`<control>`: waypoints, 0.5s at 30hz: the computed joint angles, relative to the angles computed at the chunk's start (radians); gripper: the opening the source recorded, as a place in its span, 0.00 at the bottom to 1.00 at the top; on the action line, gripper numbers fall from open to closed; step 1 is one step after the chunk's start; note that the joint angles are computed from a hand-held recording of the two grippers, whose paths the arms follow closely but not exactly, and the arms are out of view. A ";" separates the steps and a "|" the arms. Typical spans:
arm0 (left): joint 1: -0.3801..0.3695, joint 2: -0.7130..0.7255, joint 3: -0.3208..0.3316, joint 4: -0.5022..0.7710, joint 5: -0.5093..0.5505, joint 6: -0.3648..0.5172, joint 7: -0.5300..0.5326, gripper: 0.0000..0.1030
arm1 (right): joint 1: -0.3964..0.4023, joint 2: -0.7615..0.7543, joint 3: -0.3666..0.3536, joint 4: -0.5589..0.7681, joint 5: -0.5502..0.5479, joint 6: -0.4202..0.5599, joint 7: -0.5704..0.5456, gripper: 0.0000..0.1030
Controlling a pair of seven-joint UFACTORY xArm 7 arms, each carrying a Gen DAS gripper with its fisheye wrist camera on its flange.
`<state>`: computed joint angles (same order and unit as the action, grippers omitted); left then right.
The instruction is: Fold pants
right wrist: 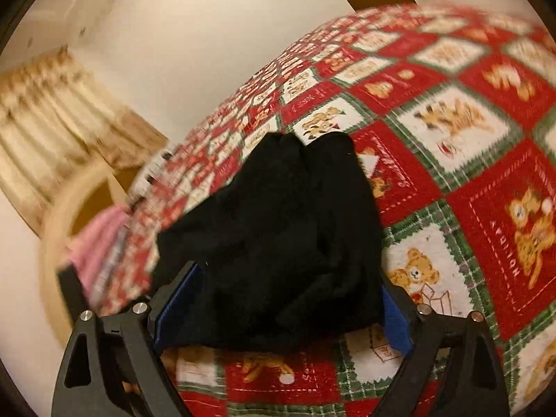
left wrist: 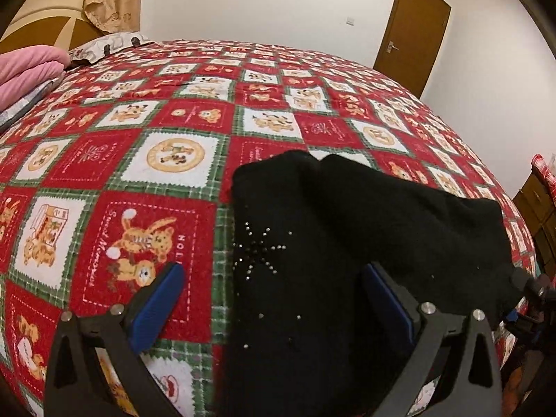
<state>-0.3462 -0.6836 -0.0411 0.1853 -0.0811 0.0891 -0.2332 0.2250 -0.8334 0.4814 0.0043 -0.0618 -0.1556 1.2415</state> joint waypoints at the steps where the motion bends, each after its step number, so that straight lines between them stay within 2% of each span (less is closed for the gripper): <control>1: 0.002 -0.002 -0.003 0.000 -0.001 0.003 -0.004 1.00 | -0.001 -0.013 0.011 -0.003 -0.001 0.026 0.003 0.64; 2: 0.002 -0.007 -0.004 0.000 -0.002 0.010 -0.007 1.00 | -0.006 0.000 0.019 0.006 -0.005 0.041 0.005 0.47; 9: -0.015 -0.020 0.002 -0.003 -0.012 0.026 -0.016 1.00 | -0.029 0.005 0.041 -0.021 -0.019 -0.005 0.014 0.44; 11: -0.045 -0.021 0.042 0.001 -0.023 0.033 0.007 1.00 | -0.033 0.001 0.050 -0.024 -0.021 -0.008 0.017 0.44; 12: -0.074 -0.026 0.082 0.000 -0.035 0.034 0.033 1.00 | -0.033 0.004 0.047 -0.026 -0.021 -0.016 0.018 0.44; 15: -0.145 -0.043 0.174 -0.014 -0.078 0.016 0.107 1.00 | -0.030 0.028 0.025 -0.048 -0.007 -0.090 0.016 0.44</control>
